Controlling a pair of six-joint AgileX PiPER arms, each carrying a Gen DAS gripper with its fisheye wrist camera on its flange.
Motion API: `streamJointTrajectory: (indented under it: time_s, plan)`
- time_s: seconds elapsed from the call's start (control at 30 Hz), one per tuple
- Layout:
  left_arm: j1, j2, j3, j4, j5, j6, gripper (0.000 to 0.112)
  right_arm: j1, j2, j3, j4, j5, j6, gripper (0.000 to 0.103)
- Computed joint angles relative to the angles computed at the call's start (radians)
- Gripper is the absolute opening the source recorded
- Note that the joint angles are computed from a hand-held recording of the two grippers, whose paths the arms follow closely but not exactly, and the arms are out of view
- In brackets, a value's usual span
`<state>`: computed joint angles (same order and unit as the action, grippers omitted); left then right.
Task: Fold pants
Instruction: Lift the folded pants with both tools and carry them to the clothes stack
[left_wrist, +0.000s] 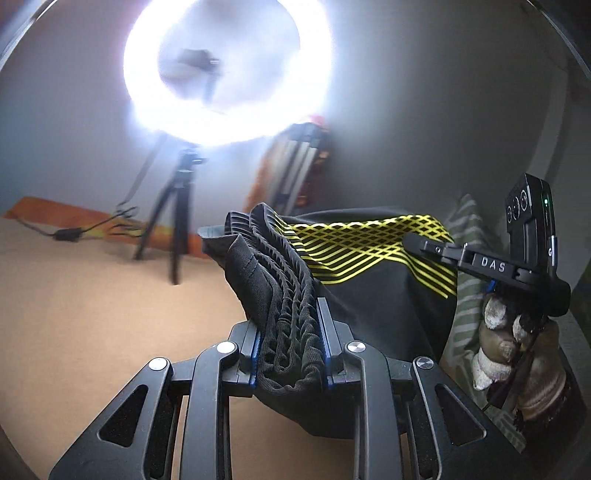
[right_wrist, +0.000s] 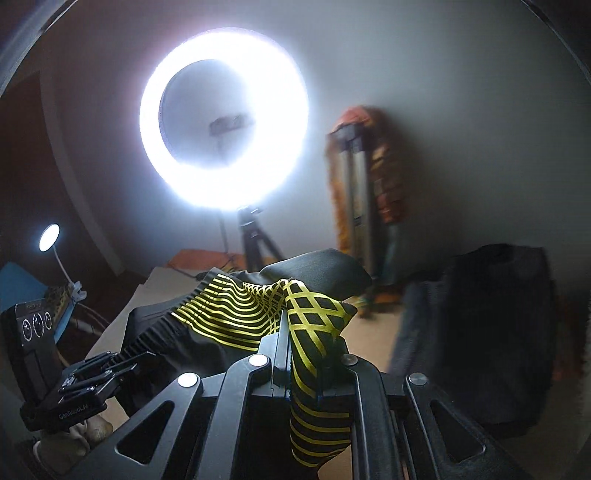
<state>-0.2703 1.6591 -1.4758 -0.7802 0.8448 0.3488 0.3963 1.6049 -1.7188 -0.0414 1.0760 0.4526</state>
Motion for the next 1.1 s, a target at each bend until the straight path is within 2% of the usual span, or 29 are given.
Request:
streamJointTrajectory:
  time_s: [0.2,0.3,0.53,0.77,0.93,1.1]
  plan:
    - [-0.152,0.082,-0.134,0.041,-0.054,-0.098,0.022,-0.159,-0.064,-0.020,0.027,0.058,-0.129,0.006]
    - [-0.232,0.158,-0.248,0.108,-0.079,-0.168,0.022,-0.264,-0.064,-0.045,0.063,0.079,-0.207,0.006]
    - [-0.339,0.317,-0.441,0.155,-0.111,-0.274,0.022,-0.478,-0.008,-0.101,0.165,0.091,-0.406,0.006]
    - [-0.414,0.470,-0.621,0.242,-0.129,-0.397,0.022,-0.621,0.066,-0.120,0.220,0.077,-0.555,0.006]
    - [-0.437,0.535,-0.639,0.319,-0.173,-0.514,0.022,-0.674,0.132,-0.106,0.245,0.047,-0.645,0.006]
    - [-0.448,0.559,-0.604,0.390,-0.170,-0.629,0.025,-0.686,0.207,-0.069,0.227,0.006,-0.659,0.008]
